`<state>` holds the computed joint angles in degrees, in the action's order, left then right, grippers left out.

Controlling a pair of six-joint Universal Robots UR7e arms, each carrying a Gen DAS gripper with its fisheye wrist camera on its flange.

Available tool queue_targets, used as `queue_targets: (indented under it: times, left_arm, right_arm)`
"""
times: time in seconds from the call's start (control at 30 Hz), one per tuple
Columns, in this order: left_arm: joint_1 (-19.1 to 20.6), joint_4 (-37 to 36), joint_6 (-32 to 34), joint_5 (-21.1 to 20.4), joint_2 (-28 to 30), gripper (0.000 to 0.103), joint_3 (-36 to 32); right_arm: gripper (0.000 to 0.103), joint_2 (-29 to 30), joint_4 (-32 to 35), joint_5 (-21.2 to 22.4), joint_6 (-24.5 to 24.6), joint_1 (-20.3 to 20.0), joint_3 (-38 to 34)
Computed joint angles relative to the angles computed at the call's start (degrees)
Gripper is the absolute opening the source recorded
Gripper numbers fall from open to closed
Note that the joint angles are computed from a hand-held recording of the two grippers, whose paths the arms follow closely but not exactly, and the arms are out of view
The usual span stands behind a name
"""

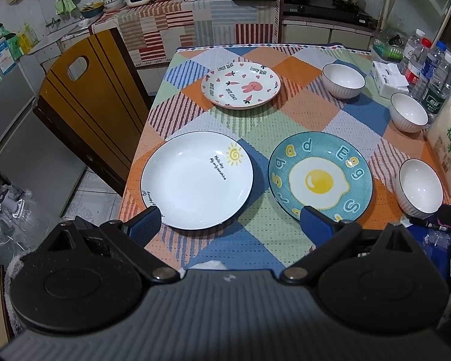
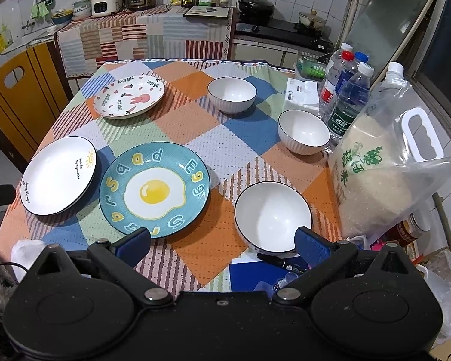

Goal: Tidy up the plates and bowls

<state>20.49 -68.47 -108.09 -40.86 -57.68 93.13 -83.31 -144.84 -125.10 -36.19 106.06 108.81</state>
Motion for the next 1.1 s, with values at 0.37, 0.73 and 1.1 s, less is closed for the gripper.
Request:
queue_targets:
  times: [0.37, 0.73, 1.1]
  left_arm:
    - [0.0, -1.9, 1.1, 0.1, -0.8, 0.1, 1.0]
    - [-0.8, -3.3, 2.0, 0.2, -1.4, 0.1, 1.7]
    - [-0.9, -6.2, 3.2, 0.2, -2.1, 0.1, 3.0]
  right_arm:
    - [0.103, 0.6, -1.5, -0.5, -0.7, 0.1, 0.2]
    - [0.103, 0.5, -2.4, -0.6, -1.4, 0.4, 0.4]
    - [0.103, 0.5, -2.9, -0.9, -1.4, 0.2, 0.4]
